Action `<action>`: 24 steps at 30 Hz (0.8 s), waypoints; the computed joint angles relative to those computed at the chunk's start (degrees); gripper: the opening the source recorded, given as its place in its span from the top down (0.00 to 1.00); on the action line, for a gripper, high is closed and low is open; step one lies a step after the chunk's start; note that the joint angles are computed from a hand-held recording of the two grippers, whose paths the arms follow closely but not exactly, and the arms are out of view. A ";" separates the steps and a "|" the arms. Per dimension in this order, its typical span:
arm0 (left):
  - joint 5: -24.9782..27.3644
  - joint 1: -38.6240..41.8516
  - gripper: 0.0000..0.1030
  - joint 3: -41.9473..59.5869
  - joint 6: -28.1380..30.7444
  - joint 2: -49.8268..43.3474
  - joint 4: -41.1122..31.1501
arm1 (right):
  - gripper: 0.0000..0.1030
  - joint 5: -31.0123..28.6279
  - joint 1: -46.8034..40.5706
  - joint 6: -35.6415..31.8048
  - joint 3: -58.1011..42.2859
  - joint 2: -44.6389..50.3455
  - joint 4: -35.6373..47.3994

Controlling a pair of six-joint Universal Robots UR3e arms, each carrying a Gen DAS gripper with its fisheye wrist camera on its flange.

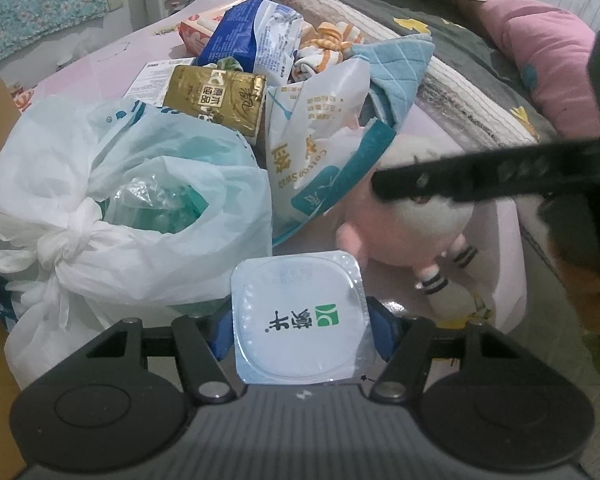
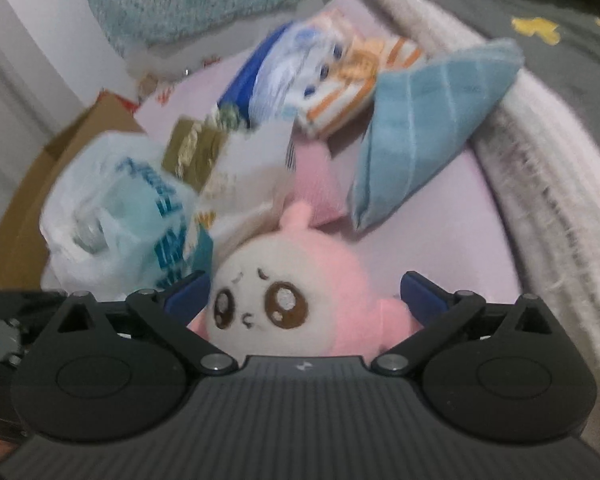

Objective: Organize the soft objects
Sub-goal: 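Grasp the pink plush doll by its head with the right gripper while the left holds the cup, then carry the yogurt cup into the cardboard box and open the left gripper while the right carries the doll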

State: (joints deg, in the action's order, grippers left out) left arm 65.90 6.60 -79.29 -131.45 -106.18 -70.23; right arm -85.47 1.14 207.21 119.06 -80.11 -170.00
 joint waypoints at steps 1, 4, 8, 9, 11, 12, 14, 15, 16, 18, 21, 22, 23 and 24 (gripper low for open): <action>-0.19 0.13 0.36 0.01 -0.03 0.02 -0.08 | 0.03 0.92 -0.20 0.81 0.88 0.18 -1.39; -0.91 0.69 0.37 0.09 0.15 0.17 -0.62 | 0.11 3.76 -1.82 3.56 4.42 -0.96 -5.26; -2.02 1.46 0.37 -0.21 1.00 0.82 -1.44 | 0.16 4.21 -1.91 6.83 8.23 -2.82 -8.60; -2.37 1.68 0.37 -0.41 1.35 1.06 -1.64 | 0.17 4.14 -1.87 7.48 9.12 -3.22 -9.29; -2.74 1.87 0.37 -0.52 1.87 1.33 -2.05 | 0.17 3.68 -1.46 9.30 10.67 -4.18 -10.51; -2.86 1.93 0.37 -0.56 2.07 1.52 -2.26 | 0.17 3.49 -1.27 10.18 11.43 -4.57 -11.26; -3.26 2.16 0.37 -0.70 2.57 2.09 -2.74 | 0.17 2.87 -0.85 12.29 13.40 -5.64 -13.05; -3.55 2.32 0.37 -0.97 2.86 2.48 -2.81 | 0.17 2.54 -0.60 13.24 14.33 -6.13 -13.90; -3.90 2.52 0.37 -1.13 3.12 2.89 -2.98 | 0.17 2.11 -0.30 14.38 15.46 -6.84 -14.81; -4.55 2.90 0.37 -1.35 3.48 3.59 -3.39 | 0.17 1.64 0.09 16.15 17.83 -8.63 -16.36; -5.31 3.38 0.37 -0.92 3.75 4.18 -4.76 | 0.17 1.35 0.56 18.30 20.50 -11.19 -17.95; -5.68 3.62 0.37 -0.75 3.90 4.43 -5.43 | 0.17 0.93 1.06 19.14 21.24 -12.10 -18.52; -6.09 3.92 0.37 -0.68 4.12 4.72 -6.05 | 0.17 0.71 1.32 19.67 21.77 -12.88 -18.88; -6.56 4.18 0.37 -0.46 4.33 4.99 -6.83 | 0.17 0.39 1.74 20.33 22.35 -13.68 -19.54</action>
State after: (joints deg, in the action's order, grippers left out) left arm 59.34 10.78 -79.75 -127.12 -101.19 -77.07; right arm -85.08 2.88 227.54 141.41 -93.78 -189.54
